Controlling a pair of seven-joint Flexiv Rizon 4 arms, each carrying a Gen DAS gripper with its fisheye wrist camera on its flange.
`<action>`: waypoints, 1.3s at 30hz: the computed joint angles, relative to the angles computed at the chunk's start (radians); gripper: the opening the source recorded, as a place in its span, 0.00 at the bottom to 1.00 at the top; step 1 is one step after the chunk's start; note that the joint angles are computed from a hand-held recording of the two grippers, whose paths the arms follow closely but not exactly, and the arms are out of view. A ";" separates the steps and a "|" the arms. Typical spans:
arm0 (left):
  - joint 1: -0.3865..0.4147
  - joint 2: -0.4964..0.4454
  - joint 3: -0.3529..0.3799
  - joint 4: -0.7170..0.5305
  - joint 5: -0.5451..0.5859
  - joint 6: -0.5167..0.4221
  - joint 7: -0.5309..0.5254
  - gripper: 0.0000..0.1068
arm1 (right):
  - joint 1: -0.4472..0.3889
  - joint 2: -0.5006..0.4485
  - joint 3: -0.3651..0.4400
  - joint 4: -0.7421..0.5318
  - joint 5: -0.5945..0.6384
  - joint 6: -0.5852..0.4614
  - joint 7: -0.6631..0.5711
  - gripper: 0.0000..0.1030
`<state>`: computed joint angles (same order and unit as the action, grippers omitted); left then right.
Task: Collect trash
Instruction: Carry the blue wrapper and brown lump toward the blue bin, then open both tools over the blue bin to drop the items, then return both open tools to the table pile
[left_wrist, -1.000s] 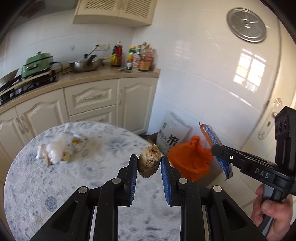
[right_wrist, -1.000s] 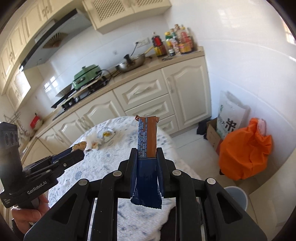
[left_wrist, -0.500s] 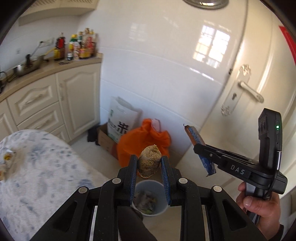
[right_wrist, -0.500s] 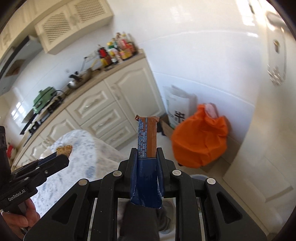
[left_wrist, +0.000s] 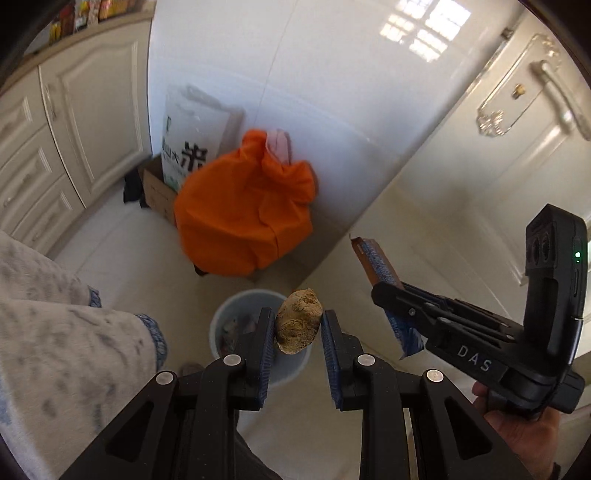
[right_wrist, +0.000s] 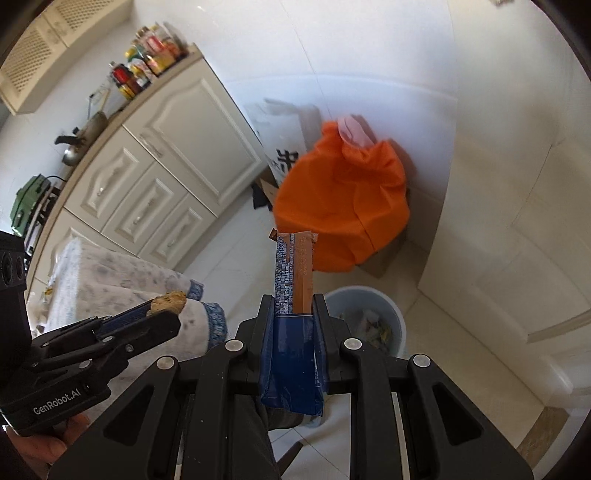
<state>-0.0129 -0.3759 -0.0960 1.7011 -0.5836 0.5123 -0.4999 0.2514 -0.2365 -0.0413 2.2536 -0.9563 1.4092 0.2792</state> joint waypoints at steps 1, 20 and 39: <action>-0.006 -0.019 -0.002 -0.021 0.012 -0.016 -0.021 0.21 | -0.006 -0.013 0.000 0.000 0.009 0.013 -0.005 0.19; -0.020 0.063 -0.033 0.064 -0.015 0.284 0.024 0.95 | 0.055 -0.003 -0.020 0.027 0.127 -0.099 0.042 1.00; 0.181 0.308 0.188 0.224 -0.472 0.218 0.400 0.96 | 0.125 -0.040 0.087 -0.329 -0.038 -0.245 -0.047 1.00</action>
